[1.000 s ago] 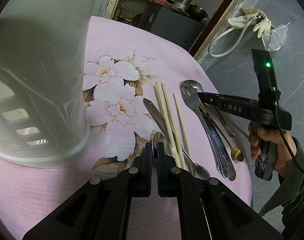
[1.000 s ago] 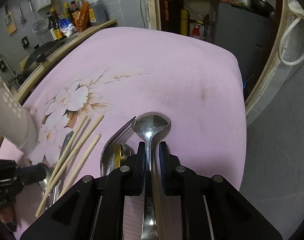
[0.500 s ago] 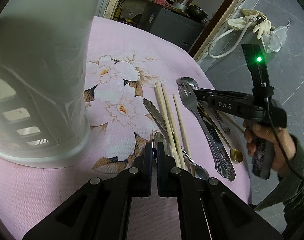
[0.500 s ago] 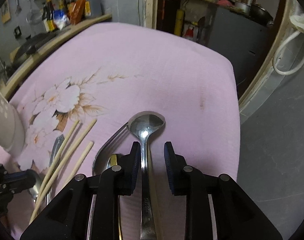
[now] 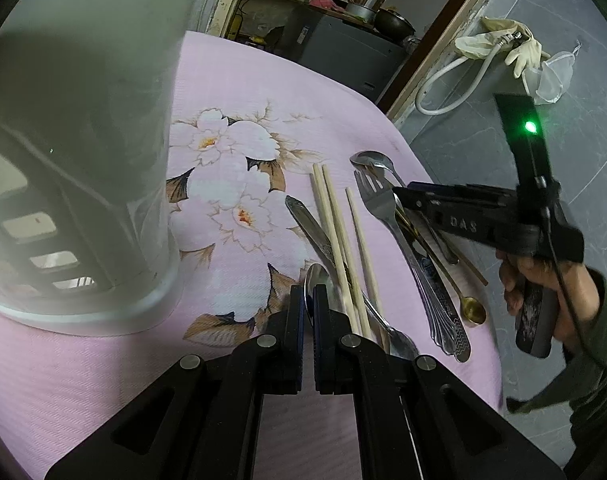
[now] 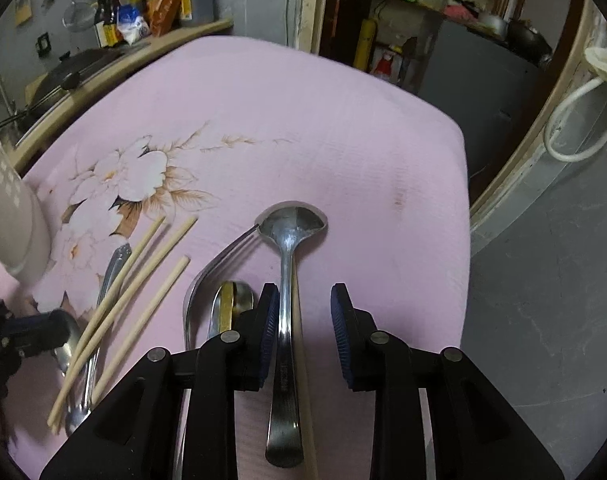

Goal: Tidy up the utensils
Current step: 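Lift the silver spoon off the table with the right gripper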

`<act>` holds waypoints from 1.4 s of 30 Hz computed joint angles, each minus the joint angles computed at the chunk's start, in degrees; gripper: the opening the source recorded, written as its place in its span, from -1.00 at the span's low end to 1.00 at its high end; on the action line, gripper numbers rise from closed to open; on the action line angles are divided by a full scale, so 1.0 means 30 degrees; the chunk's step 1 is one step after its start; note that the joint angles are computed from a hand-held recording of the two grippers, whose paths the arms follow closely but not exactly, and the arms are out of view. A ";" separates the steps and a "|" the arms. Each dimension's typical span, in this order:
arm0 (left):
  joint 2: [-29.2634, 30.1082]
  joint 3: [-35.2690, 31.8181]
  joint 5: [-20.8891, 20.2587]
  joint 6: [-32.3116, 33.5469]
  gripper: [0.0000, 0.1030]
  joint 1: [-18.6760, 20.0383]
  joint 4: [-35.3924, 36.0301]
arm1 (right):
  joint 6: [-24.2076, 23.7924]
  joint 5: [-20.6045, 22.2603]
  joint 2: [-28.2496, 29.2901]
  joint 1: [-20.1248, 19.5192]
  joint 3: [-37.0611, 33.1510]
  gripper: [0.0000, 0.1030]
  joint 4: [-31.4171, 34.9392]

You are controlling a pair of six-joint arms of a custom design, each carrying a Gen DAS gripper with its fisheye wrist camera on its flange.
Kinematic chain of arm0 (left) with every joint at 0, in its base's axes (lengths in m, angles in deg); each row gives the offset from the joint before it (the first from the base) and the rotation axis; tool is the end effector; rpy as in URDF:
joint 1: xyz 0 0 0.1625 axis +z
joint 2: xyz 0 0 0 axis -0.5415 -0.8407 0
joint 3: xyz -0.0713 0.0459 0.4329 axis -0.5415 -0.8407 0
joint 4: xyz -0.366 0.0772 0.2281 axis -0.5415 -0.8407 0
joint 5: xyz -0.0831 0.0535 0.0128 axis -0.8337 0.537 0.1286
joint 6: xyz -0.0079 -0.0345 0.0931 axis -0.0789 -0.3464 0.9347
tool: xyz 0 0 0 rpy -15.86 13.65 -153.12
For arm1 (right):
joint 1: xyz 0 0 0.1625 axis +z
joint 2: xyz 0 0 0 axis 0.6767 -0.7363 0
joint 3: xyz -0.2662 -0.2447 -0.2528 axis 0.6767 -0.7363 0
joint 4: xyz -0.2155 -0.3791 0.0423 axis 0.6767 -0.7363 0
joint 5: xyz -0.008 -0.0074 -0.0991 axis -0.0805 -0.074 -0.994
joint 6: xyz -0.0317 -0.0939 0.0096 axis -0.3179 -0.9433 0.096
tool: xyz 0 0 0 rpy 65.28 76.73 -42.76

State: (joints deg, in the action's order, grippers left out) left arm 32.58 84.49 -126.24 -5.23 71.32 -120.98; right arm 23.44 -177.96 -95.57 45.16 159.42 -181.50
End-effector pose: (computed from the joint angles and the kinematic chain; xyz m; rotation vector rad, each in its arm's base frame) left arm -0.2438 -0.4363 0.0054 0.3697 2.7004 -0.7614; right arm 0.0663 -0.5729 0.1746 0.8560 -2.2928 0.4036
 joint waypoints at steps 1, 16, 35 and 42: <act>-0.0014 0.0017 -0.0002 -0.0015 -0.96 -0.0002 -0.0047 | 0.0439 0.0012 0.0068 0.0052 -0.0299 -0.52 0.0564; -0.0108 0.0326 0.0016 0.0395 -0.99 -0.0155 -0.0928 | -0.0817 0.2069 0.0802 -0.0319 0.0492 -0.90 -0.3531; 0.2360 0.2112 0.8561 0.2469 -1.00 -0.5110 -0.8589 | -0.2466 1.3836 -0.1334 -0.3276 0.6593 -0.90 -1.3880; 0.1819 0.2590 0.9876 0.3318 -1.00 -0.5807 -1.0567 | -0.1597 1.5504 -0.1853 -0.3385 0.7213 -0.90 -1.3426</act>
State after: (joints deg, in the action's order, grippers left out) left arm 38.04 92.26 -96.61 4.72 53.90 -152.68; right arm 18.65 -131.44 -101.13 35.01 181.06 -221.78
